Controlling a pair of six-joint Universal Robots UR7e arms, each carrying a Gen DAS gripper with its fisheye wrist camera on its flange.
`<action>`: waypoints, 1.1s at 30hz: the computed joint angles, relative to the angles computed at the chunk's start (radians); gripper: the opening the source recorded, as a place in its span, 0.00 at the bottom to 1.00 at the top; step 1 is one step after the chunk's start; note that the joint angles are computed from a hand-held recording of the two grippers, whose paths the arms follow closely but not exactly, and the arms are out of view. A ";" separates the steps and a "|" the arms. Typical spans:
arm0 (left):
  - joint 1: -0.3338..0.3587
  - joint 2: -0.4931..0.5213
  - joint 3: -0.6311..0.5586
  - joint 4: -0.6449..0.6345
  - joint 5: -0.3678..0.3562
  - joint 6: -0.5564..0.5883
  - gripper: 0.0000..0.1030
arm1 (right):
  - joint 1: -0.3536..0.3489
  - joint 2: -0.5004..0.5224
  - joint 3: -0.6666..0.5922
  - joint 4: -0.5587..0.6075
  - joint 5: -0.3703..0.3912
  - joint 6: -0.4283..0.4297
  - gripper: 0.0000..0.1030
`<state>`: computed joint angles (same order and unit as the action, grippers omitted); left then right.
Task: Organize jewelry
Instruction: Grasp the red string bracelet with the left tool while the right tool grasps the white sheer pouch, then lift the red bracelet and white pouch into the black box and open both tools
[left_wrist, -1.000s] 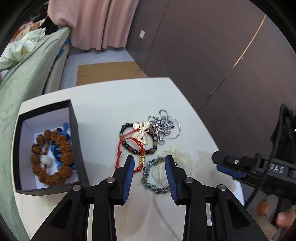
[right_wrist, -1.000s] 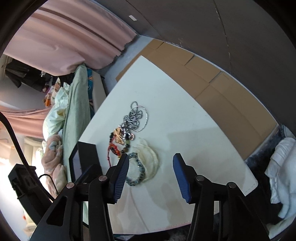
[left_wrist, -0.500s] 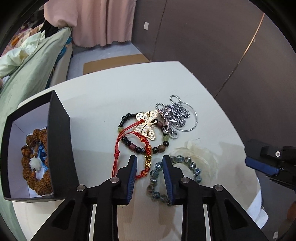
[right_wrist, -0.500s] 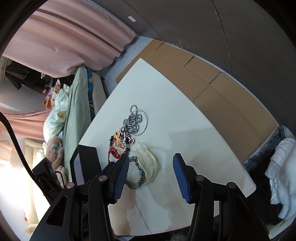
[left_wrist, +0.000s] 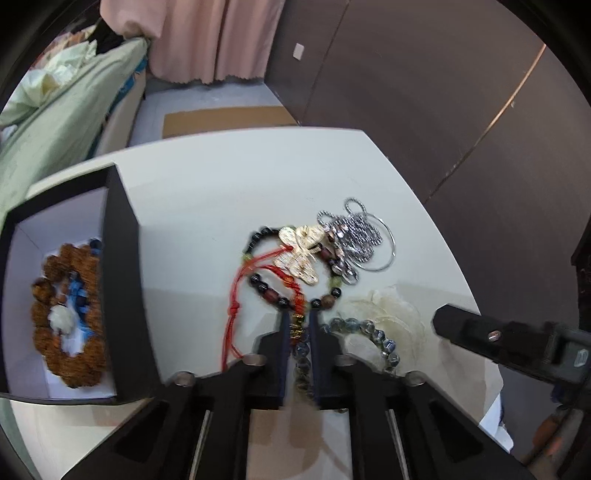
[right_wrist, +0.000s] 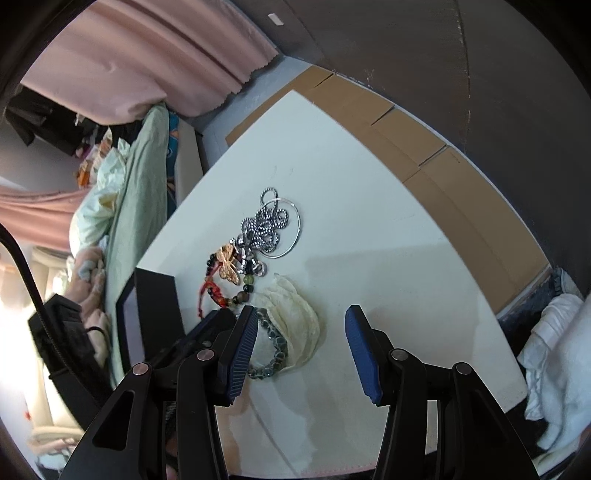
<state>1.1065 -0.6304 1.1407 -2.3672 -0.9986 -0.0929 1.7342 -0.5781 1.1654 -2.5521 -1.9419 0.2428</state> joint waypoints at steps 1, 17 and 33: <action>0.000 -0.004 0.002 -0.003 -0.002 0.000 0.00 | 0.001 0.008 -0.012 0.013 -0.007 -0.003 0.50; -0.001 -0.061 0.036 -0.060 -0.039 0.011 0.00 | -0.006 0.022 -0.013 -0.007 0.047 -0.027 0.04; 0.005 0.005 -0.050 0.087 -0.058 -0.044 0.26 | -0.018 -0.073 0.110 -0.160 0.105 -0.013 0.04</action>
